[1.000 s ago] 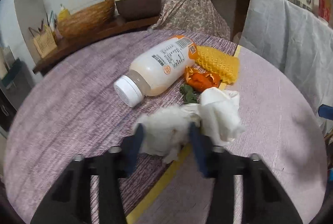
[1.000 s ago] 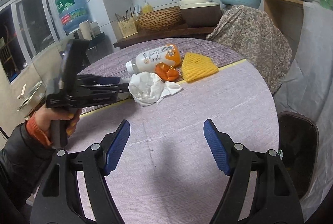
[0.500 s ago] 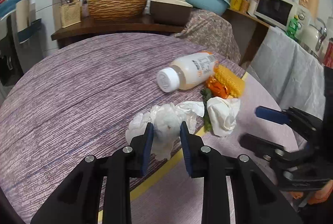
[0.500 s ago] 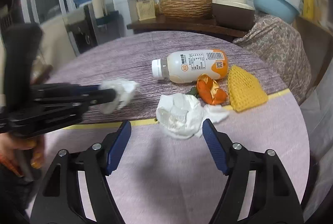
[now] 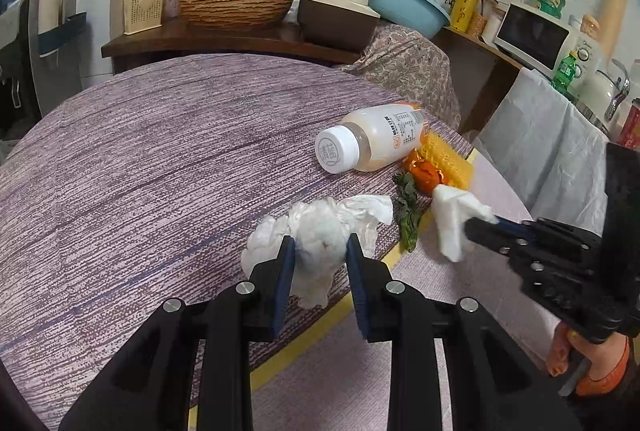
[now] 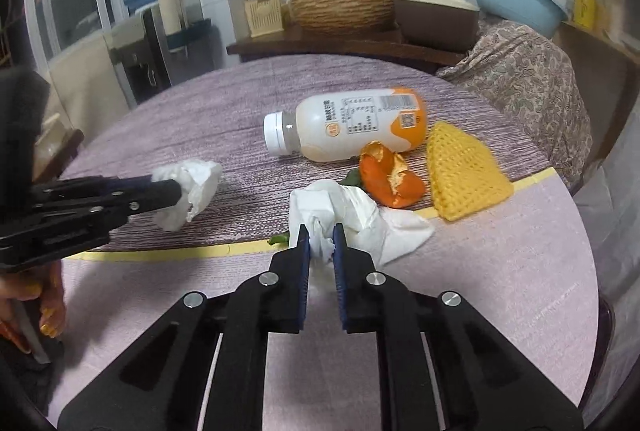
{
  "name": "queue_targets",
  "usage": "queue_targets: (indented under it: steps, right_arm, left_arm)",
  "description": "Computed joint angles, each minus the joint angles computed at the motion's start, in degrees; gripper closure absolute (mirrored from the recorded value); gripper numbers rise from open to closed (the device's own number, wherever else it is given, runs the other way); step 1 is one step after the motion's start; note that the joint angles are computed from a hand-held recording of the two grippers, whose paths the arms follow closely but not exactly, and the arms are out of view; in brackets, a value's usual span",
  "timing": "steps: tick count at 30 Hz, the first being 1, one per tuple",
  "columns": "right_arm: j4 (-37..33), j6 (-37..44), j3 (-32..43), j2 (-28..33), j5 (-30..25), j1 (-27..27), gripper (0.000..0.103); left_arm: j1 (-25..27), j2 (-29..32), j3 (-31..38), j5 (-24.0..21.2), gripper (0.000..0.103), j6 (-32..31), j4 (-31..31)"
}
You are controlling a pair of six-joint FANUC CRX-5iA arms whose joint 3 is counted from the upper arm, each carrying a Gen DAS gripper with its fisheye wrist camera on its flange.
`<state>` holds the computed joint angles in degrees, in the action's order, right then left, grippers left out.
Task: Collect trash
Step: 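Carry the tissue and plastic bag over the bin and open both tools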
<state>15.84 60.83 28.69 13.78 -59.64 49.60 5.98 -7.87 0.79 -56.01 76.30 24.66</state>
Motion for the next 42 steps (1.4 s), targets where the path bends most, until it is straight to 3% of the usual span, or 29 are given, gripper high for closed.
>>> queue_targets:
  steps: [5,11,14,23,28,37,42]
  right_arm:
    - [-0.1,-4.8,-9.0,-8.3,5.6,-0.4,0.093]
    - [7.9,-14.3,-22.9,-20.2,10.0,0.5,0.093]
    - [14.0,-19.6,-29.5,-25.5,9.8,0.9,0.093]
    - [22.2,-30.0,-42.4,-37.1,4.7,-2.0,0.093]
    - [21.6,-31.5,-46.0,-39.7,3.1,-5.8,0.093]
    - [11.6,-26.7,-49.9,-37.8,8.6,-15.9,0.092]
    - [10.8,-28.7,-52.4,-36.7,12.0,-19.1,0.059]
  left_arm:
    - [0.2,0.1,-0.8,-0.1,0.076,-1.3,2.0]
    - [-2.0,0.1,-0.2,-0.9,0.076,-3.3,3.0]
    - [-4.9,0.3,0.9,-1.7,0.076,-4.2,3.3]
    - [-17.7,6.3,9.2,-4.5,0.076,-4.9,2.2]
    - [-25.5,13.1,16.9,-6.0,0.076,-3.5,1.3]
    - [-34.7,29.0,36.6,-13.4,0.076,4.4,-3.1]
    - [-38.4,39.2,51.8,-21.2,0.076,9.5,-8.4]
